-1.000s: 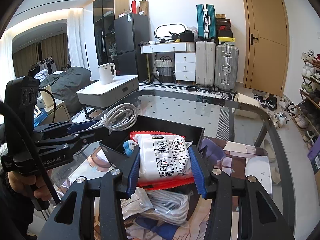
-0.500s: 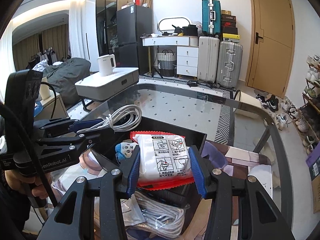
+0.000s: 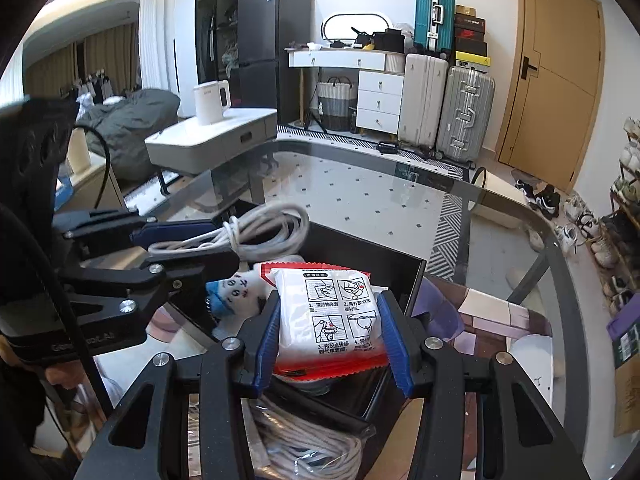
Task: Organize soft objects
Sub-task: 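Carry the cable coil and red-edged packet over the black box and drop them in, then withdraw both grippers and grasp the white sachet with the left gripper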
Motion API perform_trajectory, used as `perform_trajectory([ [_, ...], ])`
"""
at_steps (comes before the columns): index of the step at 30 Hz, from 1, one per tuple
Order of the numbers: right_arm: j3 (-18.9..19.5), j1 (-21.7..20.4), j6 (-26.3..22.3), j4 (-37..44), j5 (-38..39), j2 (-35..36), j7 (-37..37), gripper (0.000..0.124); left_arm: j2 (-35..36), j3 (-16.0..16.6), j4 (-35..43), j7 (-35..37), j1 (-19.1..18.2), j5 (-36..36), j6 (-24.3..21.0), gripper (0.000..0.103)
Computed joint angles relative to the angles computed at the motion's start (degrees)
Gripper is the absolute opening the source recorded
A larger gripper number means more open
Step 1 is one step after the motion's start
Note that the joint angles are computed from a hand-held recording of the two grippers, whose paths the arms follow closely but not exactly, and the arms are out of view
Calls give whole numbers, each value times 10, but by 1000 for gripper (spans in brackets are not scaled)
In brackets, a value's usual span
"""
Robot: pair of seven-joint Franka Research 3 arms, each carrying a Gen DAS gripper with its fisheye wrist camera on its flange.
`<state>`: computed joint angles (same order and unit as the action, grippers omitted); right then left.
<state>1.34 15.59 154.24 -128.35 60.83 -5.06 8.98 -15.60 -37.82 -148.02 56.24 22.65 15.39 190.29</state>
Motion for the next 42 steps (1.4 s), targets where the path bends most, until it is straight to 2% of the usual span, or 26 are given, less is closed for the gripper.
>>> perform_trajectory([
  [1,0,0,0,1,0,1,-1,47,5,9,3,4,-8,4,-1,32],
  [3,1,0,1,5,-2,6,-5,47,21,56,6,11,-51,11,5,32],
  [4,2,1,4,6,-3,9,-6,47,25,59,8,16,-54,9,4,31],
  [9,9,2,15,9,-23,19,-4,47,34,44,13,28,-44,-5,1,31],
  [14,15,3,32,14,-45,34,0,47,41,34,10,47,-35,-29,19,31],
  [17,17,1,34,22,-50,43,4,47,46,12,10,69,-17,-60,27,31],
  [22,19,-5,27,32,-62,54,17,47,58,9,14,106,-24,-92,20,31],
  [23,19,-6,24,33,-59,53,15,51,60,9,15,112,-26,-97,18,32],
  [25,20,-8,26,29,-41,48,0,58,54,-24,15,122,2,-112,12,33],
  [27,17,-9,18,21,-17,34,-22,73,41,-48,11,117,24,-114,8,41],
  [28,16,-8,25,12,2,23,-39,77,33,-53,8,109,29,-112,7,54],
  [29,14,-6,31,6,12,17,-48,82,24,-55,4,99,31,-109,7,59],
  [31,9,-3,41,-10,28,-1,-57,84,10,-34,-5,80,11,-99,5,59],
  [32,4,-3,38,-18,32,-11,-56,86,2,-15,-12,70,-5,-93,1,65],
  [33,1,-3,38,-25,36,-18,-55,88,-7,-16,-17,60,-3,-90,-2,72],
  [35,-10,-3,37,-40,55,-35,-57,94,-25,3,-35,40,-24,-82,12,93],
  [38,-28,-7,13,-62,77,-60,-57,101,-74,-40,-57,6,8,-85,18,100],
  [42,-40,-13,6,-88,93,-83,-54,102,-124,-43,-88,-40,0,-79,16,103],
])
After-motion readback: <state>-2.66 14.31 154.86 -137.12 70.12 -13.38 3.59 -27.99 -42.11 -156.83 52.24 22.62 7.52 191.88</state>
